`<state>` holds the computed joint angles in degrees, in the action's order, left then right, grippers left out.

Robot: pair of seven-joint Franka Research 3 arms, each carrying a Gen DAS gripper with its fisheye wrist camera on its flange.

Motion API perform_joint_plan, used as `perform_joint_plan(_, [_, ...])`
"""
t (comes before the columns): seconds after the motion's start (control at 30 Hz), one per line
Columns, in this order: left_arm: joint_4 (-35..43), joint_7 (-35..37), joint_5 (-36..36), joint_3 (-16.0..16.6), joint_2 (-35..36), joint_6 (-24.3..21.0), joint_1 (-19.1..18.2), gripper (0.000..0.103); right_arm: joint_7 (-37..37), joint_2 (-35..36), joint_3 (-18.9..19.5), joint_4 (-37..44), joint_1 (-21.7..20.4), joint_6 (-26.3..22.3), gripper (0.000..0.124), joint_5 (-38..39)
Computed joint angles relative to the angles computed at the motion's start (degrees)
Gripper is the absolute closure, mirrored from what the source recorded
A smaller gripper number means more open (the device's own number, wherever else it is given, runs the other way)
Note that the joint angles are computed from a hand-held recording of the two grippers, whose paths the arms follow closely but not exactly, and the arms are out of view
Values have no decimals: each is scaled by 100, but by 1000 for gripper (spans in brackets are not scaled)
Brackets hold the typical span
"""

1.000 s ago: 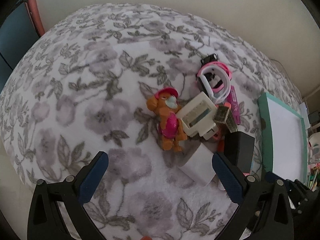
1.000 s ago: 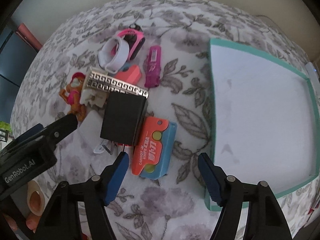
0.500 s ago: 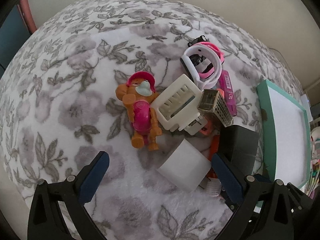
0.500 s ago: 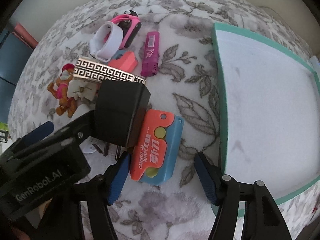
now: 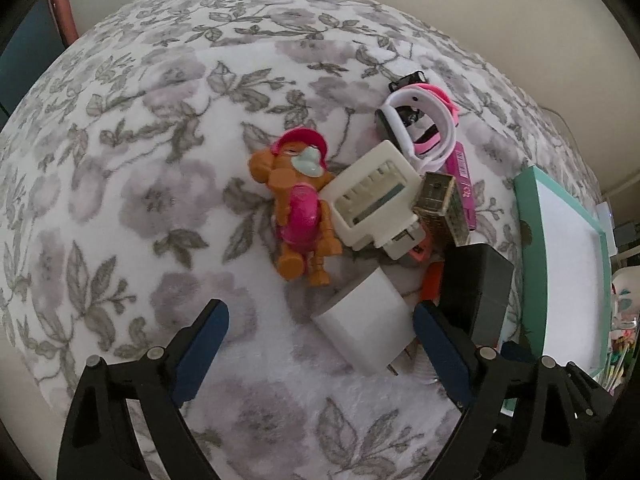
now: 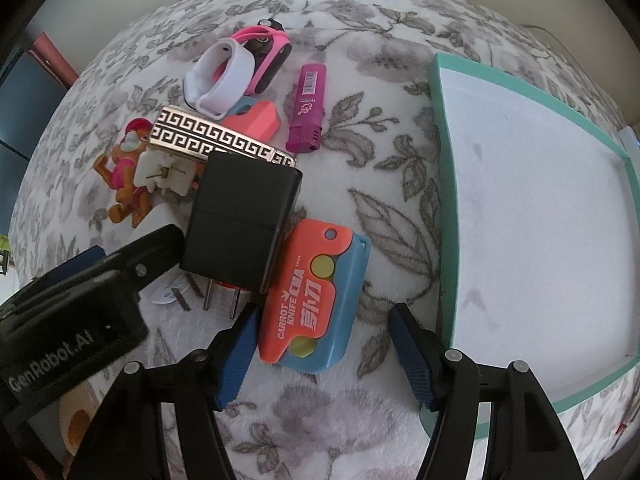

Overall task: Organize rigid objects
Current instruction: 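Move the left tool to the white charger cube while the right tool approaches the orange-blue carrot knife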

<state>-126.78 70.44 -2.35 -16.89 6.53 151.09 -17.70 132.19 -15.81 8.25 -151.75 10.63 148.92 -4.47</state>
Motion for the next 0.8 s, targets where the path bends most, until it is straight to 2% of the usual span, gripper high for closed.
perform_joint_plan(0.2, [-105, -189, 198, 118, -168, -65, 62, 9, -206, -213, -65, -133, -6, -50, 55, 197])
perform_joint_plan(0.33, [-122, 193, -418, 85, -221, -61, 161, 9, -210, -202, -35, -110, -39, -68, 55, 200])
perform_joint_plan(0.6, [253, -116, -16, 22, 108, -410, -2, 10, -219, -151, -28, -76, -55, -55, 55, 189])
perform_joint_plan(0.8, [149, 216, -430, -33, 36, -479, 104, 26, -194, -130, -27, -73, -67, -6, 55, 178])
